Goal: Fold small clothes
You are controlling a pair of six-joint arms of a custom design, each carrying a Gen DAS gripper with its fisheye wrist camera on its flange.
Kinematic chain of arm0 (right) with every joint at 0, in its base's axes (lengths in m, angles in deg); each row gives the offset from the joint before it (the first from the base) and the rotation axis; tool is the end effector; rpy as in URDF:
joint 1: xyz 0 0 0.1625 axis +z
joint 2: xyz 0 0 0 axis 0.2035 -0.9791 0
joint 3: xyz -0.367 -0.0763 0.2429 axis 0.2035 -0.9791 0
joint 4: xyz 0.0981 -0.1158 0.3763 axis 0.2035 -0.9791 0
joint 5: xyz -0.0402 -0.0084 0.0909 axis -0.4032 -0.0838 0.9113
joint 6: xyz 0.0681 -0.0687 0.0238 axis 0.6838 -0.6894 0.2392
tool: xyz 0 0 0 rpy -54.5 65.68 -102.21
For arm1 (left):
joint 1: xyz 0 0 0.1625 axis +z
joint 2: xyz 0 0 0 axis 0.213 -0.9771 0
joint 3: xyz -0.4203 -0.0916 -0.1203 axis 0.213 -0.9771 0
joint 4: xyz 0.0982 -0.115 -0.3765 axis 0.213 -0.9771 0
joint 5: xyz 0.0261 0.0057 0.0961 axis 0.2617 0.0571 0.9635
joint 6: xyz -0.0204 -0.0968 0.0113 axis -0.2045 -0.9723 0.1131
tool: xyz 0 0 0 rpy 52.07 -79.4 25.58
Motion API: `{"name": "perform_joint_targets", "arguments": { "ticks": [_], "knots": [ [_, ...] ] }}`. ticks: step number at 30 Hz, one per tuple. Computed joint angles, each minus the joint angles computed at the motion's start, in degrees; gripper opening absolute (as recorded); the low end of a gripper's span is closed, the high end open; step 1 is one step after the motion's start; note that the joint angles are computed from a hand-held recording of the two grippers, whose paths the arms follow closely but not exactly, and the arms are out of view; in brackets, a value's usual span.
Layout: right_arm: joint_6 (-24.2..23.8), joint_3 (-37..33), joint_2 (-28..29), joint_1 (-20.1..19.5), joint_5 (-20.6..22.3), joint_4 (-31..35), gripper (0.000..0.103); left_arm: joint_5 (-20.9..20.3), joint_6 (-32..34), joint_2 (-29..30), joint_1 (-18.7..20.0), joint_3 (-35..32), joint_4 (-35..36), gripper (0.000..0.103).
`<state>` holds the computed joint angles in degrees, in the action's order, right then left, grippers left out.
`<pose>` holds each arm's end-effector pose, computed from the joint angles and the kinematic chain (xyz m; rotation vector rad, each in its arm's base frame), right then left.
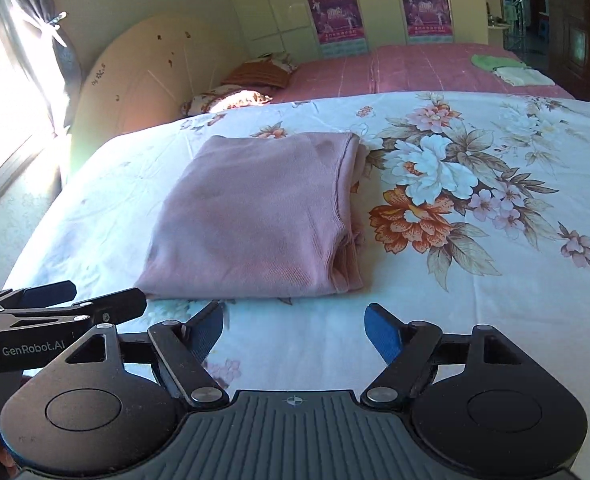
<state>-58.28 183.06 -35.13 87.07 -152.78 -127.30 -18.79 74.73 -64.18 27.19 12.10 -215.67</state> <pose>0.1726 -0.5411 0.3045 0.1307 -2.4952 1.0318 -0.3802 -0.5791 0.1654 0.7419 2.3318 -0.7684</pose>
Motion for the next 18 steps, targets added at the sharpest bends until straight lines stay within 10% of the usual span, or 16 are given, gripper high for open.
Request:
{"name": "perform_joint_targets", "arguments": {
  "ticks": [18],
  "knots": [
    [-1.16, 19.24, -20.38, 14.82, -5.74, -3.52, 0.090, 14.91, -24.62, -16.45, -20.12, 16.94, 14.67, 0.103]
  ]
}}
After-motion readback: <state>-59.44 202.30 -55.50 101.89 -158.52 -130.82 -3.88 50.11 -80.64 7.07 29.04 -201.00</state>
